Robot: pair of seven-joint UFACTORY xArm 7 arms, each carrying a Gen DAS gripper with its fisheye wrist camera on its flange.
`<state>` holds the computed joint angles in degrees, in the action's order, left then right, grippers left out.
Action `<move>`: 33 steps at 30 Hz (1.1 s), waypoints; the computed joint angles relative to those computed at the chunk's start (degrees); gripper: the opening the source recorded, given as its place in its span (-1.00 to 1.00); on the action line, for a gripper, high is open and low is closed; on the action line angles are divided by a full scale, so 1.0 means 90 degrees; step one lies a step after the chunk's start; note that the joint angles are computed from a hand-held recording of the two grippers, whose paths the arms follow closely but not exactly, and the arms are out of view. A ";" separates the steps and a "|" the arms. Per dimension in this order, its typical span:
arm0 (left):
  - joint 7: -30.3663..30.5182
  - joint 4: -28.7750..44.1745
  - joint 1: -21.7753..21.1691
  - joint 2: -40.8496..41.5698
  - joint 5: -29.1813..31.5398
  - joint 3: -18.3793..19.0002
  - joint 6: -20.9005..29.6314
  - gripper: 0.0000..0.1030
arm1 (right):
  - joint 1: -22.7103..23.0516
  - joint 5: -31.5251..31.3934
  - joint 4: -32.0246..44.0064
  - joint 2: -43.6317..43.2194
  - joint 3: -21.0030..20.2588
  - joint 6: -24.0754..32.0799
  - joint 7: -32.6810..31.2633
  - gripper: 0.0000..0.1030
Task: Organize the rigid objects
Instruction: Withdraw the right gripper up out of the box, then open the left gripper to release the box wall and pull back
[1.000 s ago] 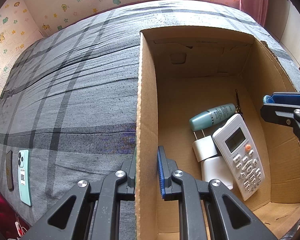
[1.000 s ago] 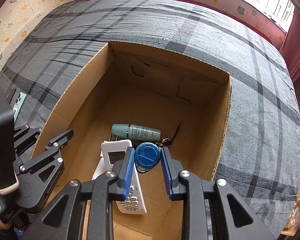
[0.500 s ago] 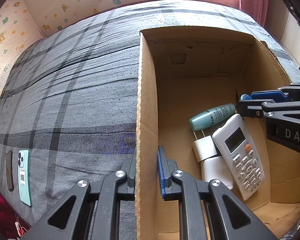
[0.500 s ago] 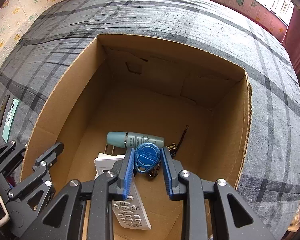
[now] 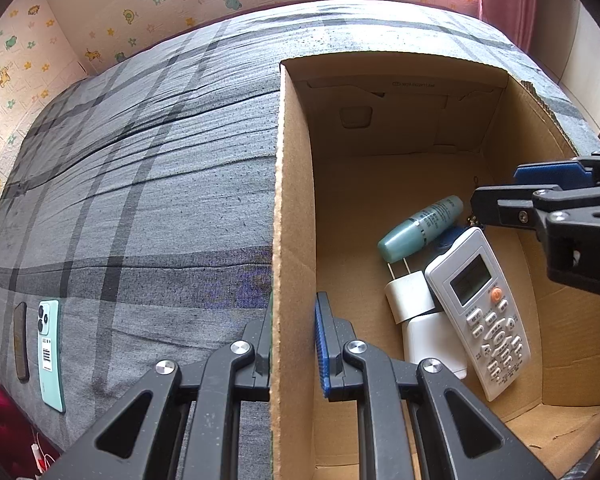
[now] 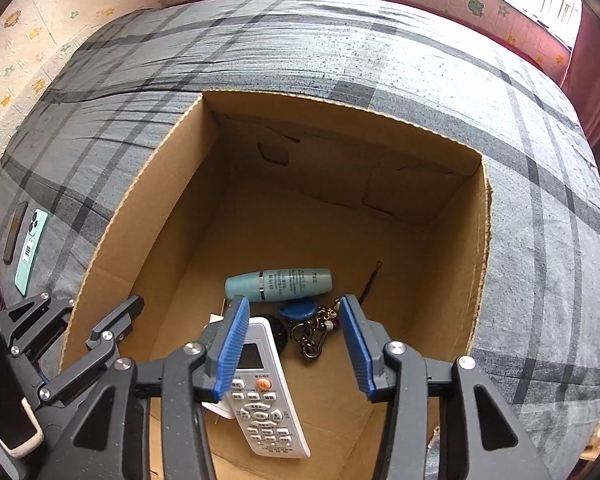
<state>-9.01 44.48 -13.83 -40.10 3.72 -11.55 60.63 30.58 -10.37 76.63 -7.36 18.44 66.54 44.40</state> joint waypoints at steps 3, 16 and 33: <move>0.0001 0.0005 -0.0001 -0.0001 0.0008 0.0003 0.0009 -0.68 | 0.0010 -0.0192 0.0062 -0.0119 0.0064 0.0076 0.0128 0.45; -0.0024 0.0047 0.0001 0.0004 0.0011 -0.0016 0.0062 -0.68 | -0.0120 -0.0477 0.0094 -0.0748 0.0259 0.0740 0.0577 0.99; -0.0249 0.0208 0.0068 -0.0135 0.0210 -0.0133 0.0289 0.30 | -0.0521 0.0076 -0.0501 -0.1973 0.0651 0.1118 0.1179 0.99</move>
<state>-11.24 46.35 -13.22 -41.31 5.61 -12.75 63.23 25.90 -9.69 72.12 -25.12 24.30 76.61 55.01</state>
